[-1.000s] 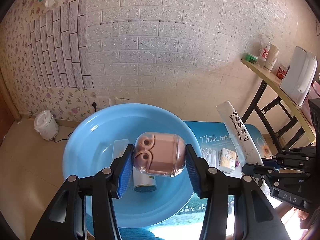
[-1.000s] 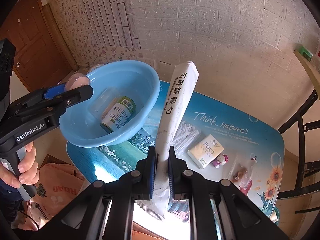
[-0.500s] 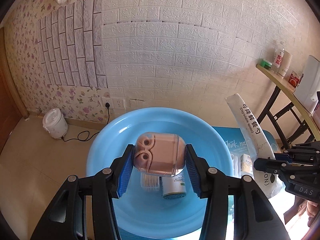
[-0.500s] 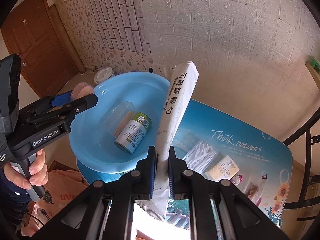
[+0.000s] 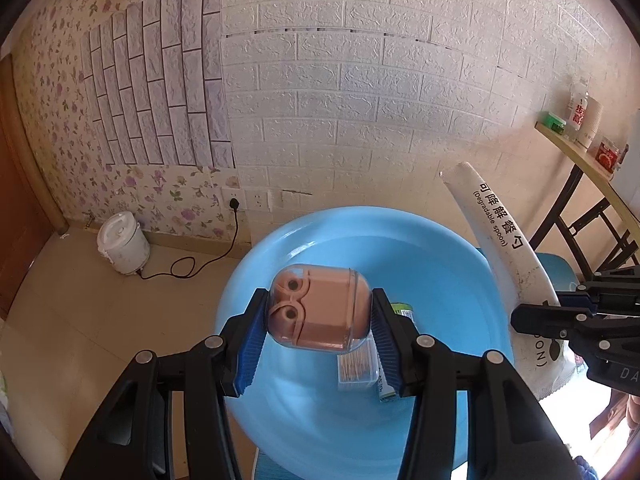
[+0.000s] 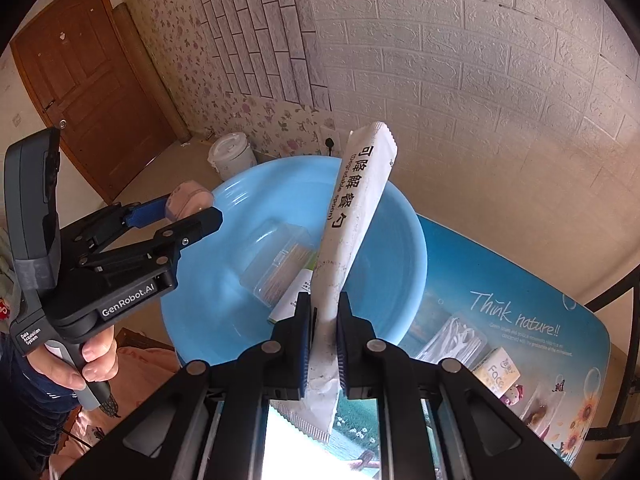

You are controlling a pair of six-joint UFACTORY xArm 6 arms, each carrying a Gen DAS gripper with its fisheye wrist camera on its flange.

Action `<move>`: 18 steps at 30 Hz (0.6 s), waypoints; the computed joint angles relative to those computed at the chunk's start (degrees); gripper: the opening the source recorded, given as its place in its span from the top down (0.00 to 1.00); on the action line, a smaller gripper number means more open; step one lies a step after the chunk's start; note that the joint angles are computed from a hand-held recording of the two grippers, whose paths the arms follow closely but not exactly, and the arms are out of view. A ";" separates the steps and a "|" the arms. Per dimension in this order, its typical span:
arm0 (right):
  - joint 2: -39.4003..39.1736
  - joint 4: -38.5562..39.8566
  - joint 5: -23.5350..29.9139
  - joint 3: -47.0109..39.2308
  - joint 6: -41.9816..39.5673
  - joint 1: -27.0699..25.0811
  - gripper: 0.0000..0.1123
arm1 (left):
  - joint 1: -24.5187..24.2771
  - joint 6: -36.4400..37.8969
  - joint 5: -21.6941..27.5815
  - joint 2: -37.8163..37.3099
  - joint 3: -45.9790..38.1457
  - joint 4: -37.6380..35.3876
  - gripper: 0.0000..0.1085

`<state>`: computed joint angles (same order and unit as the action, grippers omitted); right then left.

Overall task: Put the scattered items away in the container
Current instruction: 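Open left tool to drop the pink case while right tool lowers the SPOON packet into the basin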

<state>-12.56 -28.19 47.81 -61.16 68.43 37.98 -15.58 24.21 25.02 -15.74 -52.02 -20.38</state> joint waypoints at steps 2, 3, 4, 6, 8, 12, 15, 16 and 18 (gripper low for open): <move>1.62 1.30 -1.50 -0.89 -1.02 -0.70 0.89 | 0.18 0.44 -0.11 1.03 -0.60 -0.10 0.56; 2.48 2.14 -2.14 -1.31 -1.51 -0.99 0.89 | 0.25 0.60 -0.18 1.63 -0.94 -0.11 0.56; 3.29 2.78 -2.67 -1.68 -1.94 -1.17 0.89 | 0.30 0.76 -0.10 2.16 -1.27 -0.15 0.56; 4.90 4.07 -3.53 -2.36 -2.93 -1.43 0.89 | 0.40 1.03 -0.12 3.17 -1.68 -0.14 0.56; 6.35 5.40 -4.19 -2.95 -3.74 -1.56 0.89 | 0.57 0.97 -0.05 4.18 -2.01 0.13 0.56; 8.33 7.26 -4.89 -3.63 -4.81 -2.00 0.89 | 0.67 0.84 0.00 5.42 -2.17 0.45 0.56; 9.37 8.47 -4.96 -4.06 -6.14 -2.57 0.89 | 0.56 1.50 -0.75 5.53 -1.77 -0.45 0.55; 9.71 8.90 -5.09 -4.30 -6.60 -2.86 0.89 | 0.59 2.28 -0.89 5.50 -1.72 -1.45 0.50; 10.27 9.69 -5.61 -4.57 -7.14 -3.44 0.89 | 0.59 1.79 -1.70 5.37 -1.51 -1.10 0.36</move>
<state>-2.29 -18.50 42.21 -65.73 61.29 34.55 -14.99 26.00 23.32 -10.36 -53.53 -21.48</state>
